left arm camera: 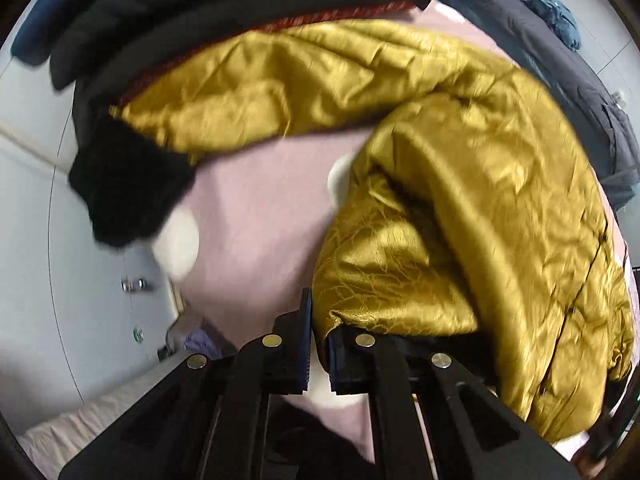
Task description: Fold large clothes
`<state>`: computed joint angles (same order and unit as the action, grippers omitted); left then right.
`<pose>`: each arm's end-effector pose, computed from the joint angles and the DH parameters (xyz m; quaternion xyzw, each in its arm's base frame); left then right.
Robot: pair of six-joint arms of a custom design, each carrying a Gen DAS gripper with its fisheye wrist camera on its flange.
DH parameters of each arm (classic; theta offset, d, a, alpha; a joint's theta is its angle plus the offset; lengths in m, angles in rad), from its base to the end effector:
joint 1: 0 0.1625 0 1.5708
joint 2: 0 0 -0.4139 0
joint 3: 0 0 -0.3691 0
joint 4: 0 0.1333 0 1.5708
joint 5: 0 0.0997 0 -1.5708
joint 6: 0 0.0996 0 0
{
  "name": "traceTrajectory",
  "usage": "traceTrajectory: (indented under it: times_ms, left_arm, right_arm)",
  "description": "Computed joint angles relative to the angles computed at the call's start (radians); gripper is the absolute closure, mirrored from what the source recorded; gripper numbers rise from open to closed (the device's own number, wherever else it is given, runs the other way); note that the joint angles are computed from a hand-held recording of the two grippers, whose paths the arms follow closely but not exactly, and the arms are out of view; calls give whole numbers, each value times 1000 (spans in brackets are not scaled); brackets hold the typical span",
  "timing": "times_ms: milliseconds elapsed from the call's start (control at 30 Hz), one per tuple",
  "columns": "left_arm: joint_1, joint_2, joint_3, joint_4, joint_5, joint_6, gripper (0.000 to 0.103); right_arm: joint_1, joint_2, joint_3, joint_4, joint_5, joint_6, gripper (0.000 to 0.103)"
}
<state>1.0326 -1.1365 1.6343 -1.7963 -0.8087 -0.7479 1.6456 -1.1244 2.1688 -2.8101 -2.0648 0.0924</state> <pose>-0.1213 -0.5974 0.2655 -0.0461 0.9199 -0.1201 0.3704 0.1216 -0.4712 0.1500 -0.0323 -0.9648 0.1143 0.2346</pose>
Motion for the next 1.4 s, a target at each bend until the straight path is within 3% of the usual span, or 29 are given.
traceTrajectory:
  times_ms: [67,233,400,500,633,733,767,833,900,933,967,1200,1333,1400]
  left_arm:
    - [-1,-30,35,-3,-11,-7,97]
    - [-41,-74,66,9,-46,-6,97]
    - [-105,-101,39,45,-96,84,97]
    - [-137,-122,16,96,-122,108,97]
    - [-131,-134,15,158,-140,77,97]
    - [-84,-115,21,173,-157,-3,97]
    - [-73,-110,26,161,-165,-20,97]
    - [-76,-97,35,151,-151,-16,97]
    - [-88,-86,48,120,-142,14,97]
    - [-93,-81,46,122,-144,17,97]
    - [-103,-82,45,129,-150,13,97]
    - [-105,-72,27,134,-154,32,97]
    - [-101,-64,23,120,-163,61,97]
    - [-103,-59,18,117,-170,71,97]
  right_arm:
    - [5,4,-36,23,3,17,92]
    - [20,-76,-54,89,41,22,96]
    - [8,-291,-39,319,83,42,98]
    - [16,-436,-80,500,68,74,100]
    - [15,-534,-111,516,4,110,103]
    - [24,-502,-126,458,-118,113,102]
    - [26,-486,-119,429,-127,129,102]
    - [0,-464,-97,396,-47,152,96]
    - [-17,-467,-43,373,-6,146,72]
    - [-17,-452,-21,372,-15,149,47]
    - [-9,-431,4,372,-41,159,43]
    - [-2,-366,134,413,-134,187,43]
    - [21,-268,155,420,-138,86,45]
    - [30,-207,138,390,-71,47,53]
